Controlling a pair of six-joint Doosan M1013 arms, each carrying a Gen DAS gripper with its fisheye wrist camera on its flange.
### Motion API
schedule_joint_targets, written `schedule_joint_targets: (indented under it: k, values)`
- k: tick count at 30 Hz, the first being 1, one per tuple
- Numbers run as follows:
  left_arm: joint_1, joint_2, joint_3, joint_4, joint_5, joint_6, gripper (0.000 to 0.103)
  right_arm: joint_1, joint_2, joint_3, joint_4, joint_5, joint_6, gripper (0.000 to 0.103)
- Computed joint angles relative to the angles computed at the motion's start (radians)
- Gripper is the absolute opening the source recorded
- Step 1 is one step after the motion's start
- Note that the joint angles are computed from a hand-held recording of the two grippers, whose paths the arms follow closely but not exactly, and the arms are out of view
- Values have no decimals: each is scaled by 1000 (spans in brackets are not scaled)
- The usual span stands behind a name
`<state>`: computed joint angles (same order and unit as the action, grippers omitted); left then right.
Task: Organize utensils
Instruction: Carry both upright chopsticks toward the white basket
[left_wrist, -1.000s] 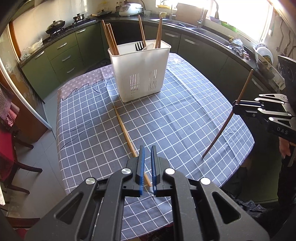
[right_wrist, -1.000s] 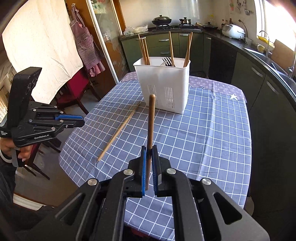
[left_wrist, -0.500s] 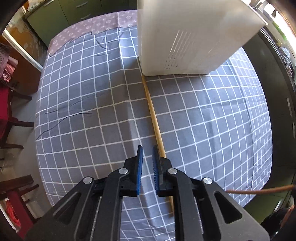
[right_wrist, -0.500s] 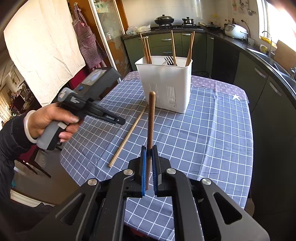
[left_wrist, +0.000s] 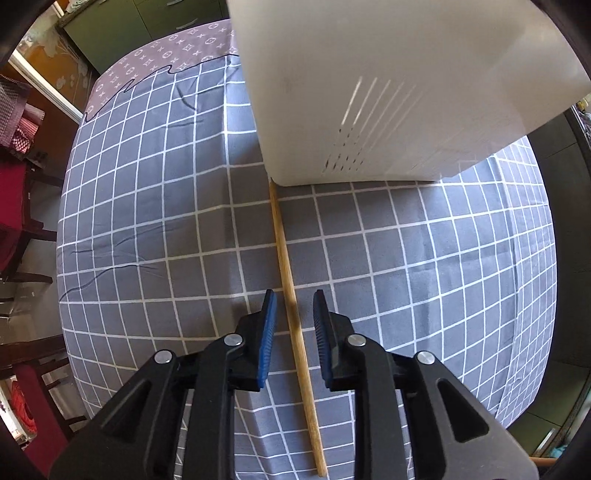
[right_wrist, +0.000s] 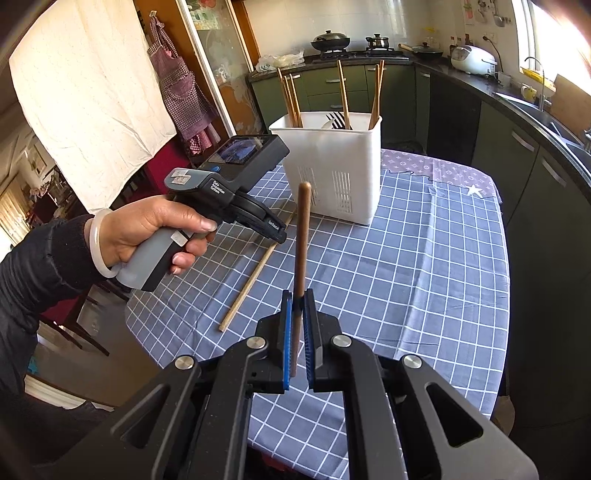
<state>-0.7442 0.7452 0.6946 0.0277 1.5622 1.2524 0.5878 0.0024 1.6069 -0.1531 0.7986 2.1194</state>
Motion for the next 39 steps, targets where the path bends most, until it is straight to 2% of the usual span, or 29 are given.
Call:
schedule_joint_targets:
  k: [1, 8, 9, 11, 16, 20, 33, 39]
  values:
    - [0, 17, -31, 4, 20, -4, 20, 0, 0, 0, 2, -1, -3, 7]
    - [-7, 52, -83, 26, 35, -28, 20, 2, -5, 4, 6, -2, -10, 7]
    - [-8, 52, -83, 26, 31, -30, 19, 1, -7, 6, 10, -4, -13, 7]
    - [-7, 44, -67, 34, 16, -17, 8, -1, -9, 10, 12, -7, -12, 7]
    - [-2, 12, -14, 18, -22, -17, 7, -3, -15, 17, 15, -15, -8, 7]
    - [0, -47, 60, 15, -100, 7, 7, -7, -18, 22, 16, -19, -4, 7]
    - [-16, -323, 365, 50, -458, 73, 6, 1, -21, 27, -5, -23, 19, 7]
    - [-28, -396, 470, 63, -565, 85, 6, 9, -19, 26, -17, -18, 30, 7]
